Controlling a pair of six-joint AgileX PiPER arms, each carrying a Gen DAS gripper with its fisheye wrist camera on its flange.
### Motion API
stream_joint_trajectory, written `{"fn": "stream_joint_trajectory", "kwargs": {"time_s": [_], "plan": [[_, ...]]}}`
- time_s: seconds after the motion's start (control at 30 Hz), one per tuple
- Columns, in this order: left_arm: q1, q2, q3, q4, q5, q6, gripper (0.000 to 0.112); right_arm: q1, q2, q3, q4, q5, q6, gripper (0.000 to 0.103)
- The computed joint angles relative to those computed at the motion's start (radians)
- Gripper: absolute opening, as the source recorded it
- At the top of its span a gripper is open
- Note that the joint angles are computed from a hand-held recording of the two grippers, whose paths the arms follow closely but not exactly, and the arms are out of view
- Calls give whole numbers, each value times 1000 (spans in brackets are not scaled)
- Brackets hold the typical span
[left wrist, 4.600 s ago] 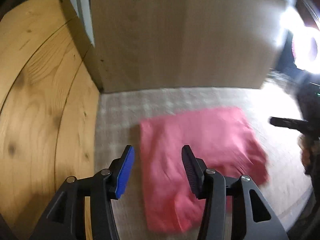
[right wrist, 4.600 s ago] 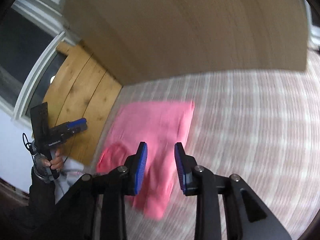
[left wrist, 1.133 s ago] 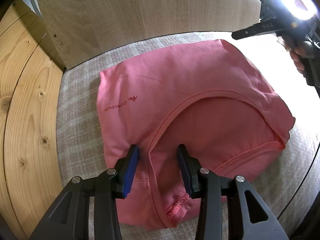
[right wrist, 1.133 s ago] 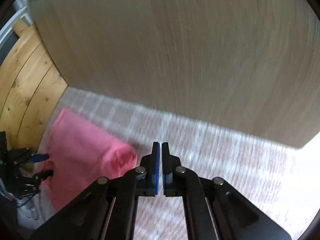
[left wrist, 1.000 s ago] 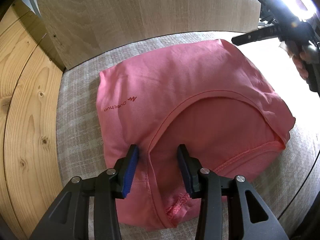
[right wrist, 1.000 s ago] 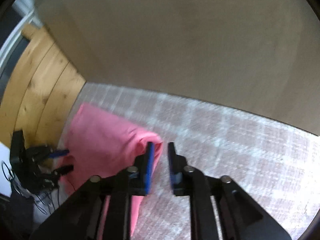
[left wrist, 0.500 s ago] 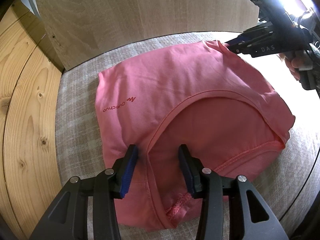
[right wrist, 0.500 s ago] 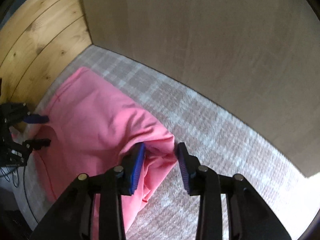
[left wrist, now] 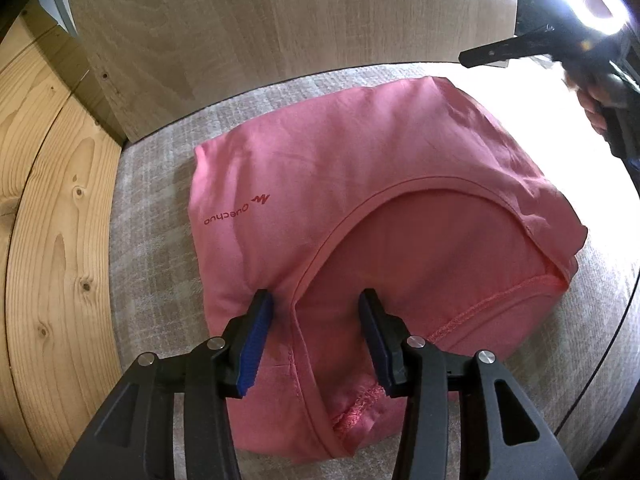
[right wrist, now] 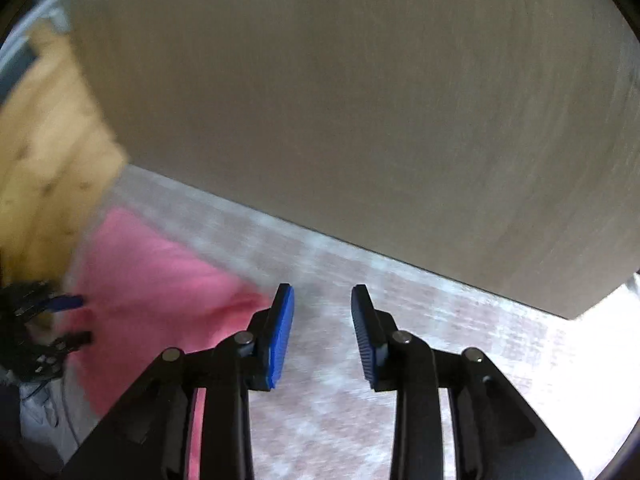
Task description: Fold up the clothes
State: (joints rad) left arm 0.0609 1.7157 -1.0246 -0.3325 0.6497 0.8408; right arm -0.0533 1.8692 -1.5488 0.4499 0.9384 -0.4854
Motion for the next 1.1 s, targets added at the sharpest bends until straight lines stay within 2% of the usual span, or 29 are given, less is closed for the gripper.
{"fn": "stream_joint_trajectory", "kwargs": {"time_s": [0.07,0.1,0.2,0.27,0.33,0.47,0.57,0.67,0.7,0.73,0.83,0.9,1.0,1.1], "plan": [[-1,5,-4,-2,-1,2,44,23,-48,61,74,-7,-80,31],[-1,8,-6,-2,-1,1,45,50,-57,84,65,1,-90,31],[-3,14,-11,1,-2,-2,45,113,-92,190,-73,-24,-30,30],[-3,15,-11,1,-4,4,45,73,-113,225,-28,45,-7,25],[0,15,-11,-5,-3,13,45,24,-176,299,73,27,-77,24],[-1,16,-15,-1,2,7,46,27,-211,352,81,-19,-83,25],[-6,14,-13,10,2,-4,46,31,-186,357,108,-29,-85,25],[-3,16,-16,5,6,2,46,71,-155,355,48,-54,-61,22],[-3,17,-16,5,7,2,46,86,-157,364,25,-64,-68,16],[-4,15,-18,15,10,-7,46,97,-159,361,-21,-37,-52,1],[-1,-18,-31,10,61,-47,42,93,-201,378,-106,6,-8,2],[0,-59,-37,-62,78,-15,42,49,-230,363,-31,3,-47,2],[-67,-106,-43,-192,105,42,42,23,-178,276,113,-26,-138,2],[-209,-74,-50,-265,79,72,42,59,-63,160,99,-36,-146,2]]}}
